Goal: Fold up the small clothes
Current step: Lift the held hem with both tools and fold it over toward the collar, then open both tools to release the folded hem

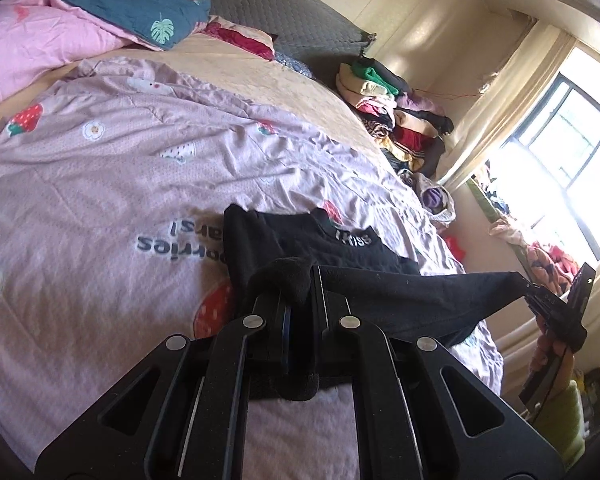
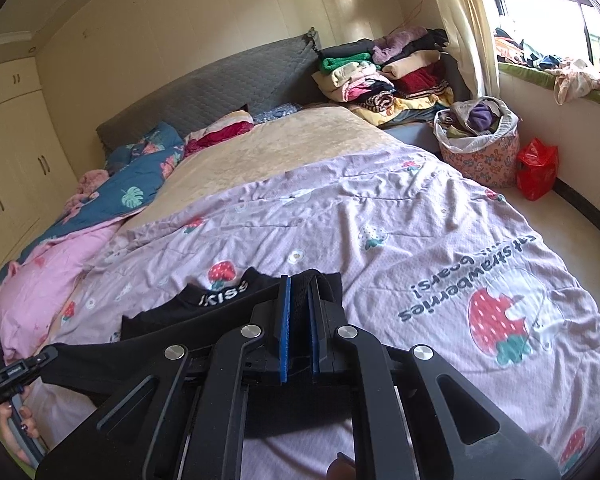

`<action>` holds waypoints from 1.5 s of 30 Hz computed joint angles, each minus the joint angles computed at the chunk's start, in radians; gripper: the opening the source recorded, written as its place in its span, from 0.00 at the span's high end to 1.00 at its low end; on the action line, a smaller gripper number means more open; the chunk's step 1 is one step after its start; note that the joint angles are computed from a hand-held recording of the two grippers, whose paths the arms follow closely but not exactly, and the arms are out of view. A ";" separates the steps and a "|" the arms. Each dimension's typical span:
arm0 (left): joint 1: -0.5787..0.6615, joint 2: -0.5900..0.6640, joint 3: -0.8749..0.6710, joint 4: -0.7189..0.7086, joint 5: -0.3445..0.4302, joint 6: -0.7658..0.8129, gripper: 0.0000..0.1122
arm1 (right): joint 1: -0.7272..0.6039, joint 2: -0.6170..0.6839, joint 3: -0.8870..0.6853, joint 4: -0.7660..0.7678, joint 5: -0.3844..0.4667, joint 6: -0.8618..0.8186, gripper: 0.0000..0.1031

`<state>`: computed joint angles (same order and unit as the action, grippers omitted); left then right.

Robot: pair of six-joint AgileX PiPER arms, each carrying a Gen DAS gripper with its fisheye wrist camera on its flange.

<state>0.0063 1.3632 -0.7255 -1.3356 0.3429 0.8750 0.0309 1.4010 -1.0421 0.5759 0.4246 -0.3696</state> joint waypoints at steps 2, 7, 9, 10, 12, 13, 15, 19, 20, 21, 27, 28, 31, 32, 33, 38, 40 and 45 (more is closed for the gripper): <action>-0.009 0.032 -0.029 0.000 -0.014 -0.005 0.98 | 0.006 0.037 -0.027 -0.024 -0.009 0.028 0.94; -0.029 0.110 -0.092 0.004 -0.054 -0.019 0.98 | 0.017 0.113 -0.067 -0.075 -0.037 0.088 0.94; -0.027 0.141 -0.114 0.001 -0.055 -0.024 0.98 | 0.018 0.141 -0.080 -0.087 -0.041 0.102 0.94; -0.029 0.158 -0.125 -0.002 -0.058 -0.023 0.98 | 0.018 0.150 -0.084 -0.097 -0.041 0.112 0.94; -0.040 0.182 -0.143 0.020 -0.076 -0.046 0.98 | 0.020 0.178 -0.097 -0.109 -0.044 0.121 0.94; -0.044 0.196 -0.151 0.025 -0.083 -0.052 0.98 | 0.021 0.190 -0.103 -0.127 -0.045 0.136 0.94; -0.048 0.216 -0.161 0.021 -0.090 -0.052 0.98 | 0.026 0.207 -0.108 -0.150 -0.050 0.156 0.93; -0.054 0.253 -0.181 0.035 -0.103 -0.068 0.98 | 0.036 0.240 -0.121 -0.199 -0.058 0.194 0.93; -0.055 0.257 -0.185 0.044 -0.104 -0.078 0.98 | 0.039 0.249 -0.124 -0.212 -0.060 0.205 0.93; -0.056 0.265 -0.189 0.044 -0.106 -0.077 0.98 | 0.043 0.256 -0.126 -0.224 -0.063 0.216 0.93; -0.067 0.302 -0.209 0.116 -0.125 -0.147 0.98 | 0.064 0.298 -0.138 -0.299 -0.080 0.284 0.92; -0.067 0.310 -0.215 0.131 -0.126 -0.162 0.98 | 0.068 0.303 -0.139 -0.318 -0.085 0.301 0.92; -0.067 0.329 -0.225 0.150 -0.131 -0.183 0.98 | 0.075 0.318 -0.143 -0.351 -0.094 0.333 0.91; -0.067 0.333 -0.227 0.145 -0.131 -0.181 0.98 | 0.077 0.321 -0.143 -0.358 -0.098 0.341 0.91; -0.068 0.334 -0.227 0.144 -0.133 -0.181 0.98 | 0.078 0.323 -0.144 -0.363 -0.100 0.345 0.90; -0.078 0.331 -0.229 0.169 -0.143 -0.194 0.94 | 0.078 0.314 -0.127 -0.380 -0.126 0.357 0.82; -0.082 0.315 -0.219 0.144 -0.155 -0.167 0.92 | 0.071 0.302 -0.113 -0.344 -0.140 0.321 0.72; -0.098 0.270 -0.200 0.252 -0.212 -0.265 0.76 | 0.061 0.260 -0.078 -0.294 -0.158 0.268 0.54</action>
<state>-0.0921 1.6330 -0.9259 -1.0834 0.1310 0.6100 0.0921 1.6613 -1.1202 0.2816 0.2666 -0.1014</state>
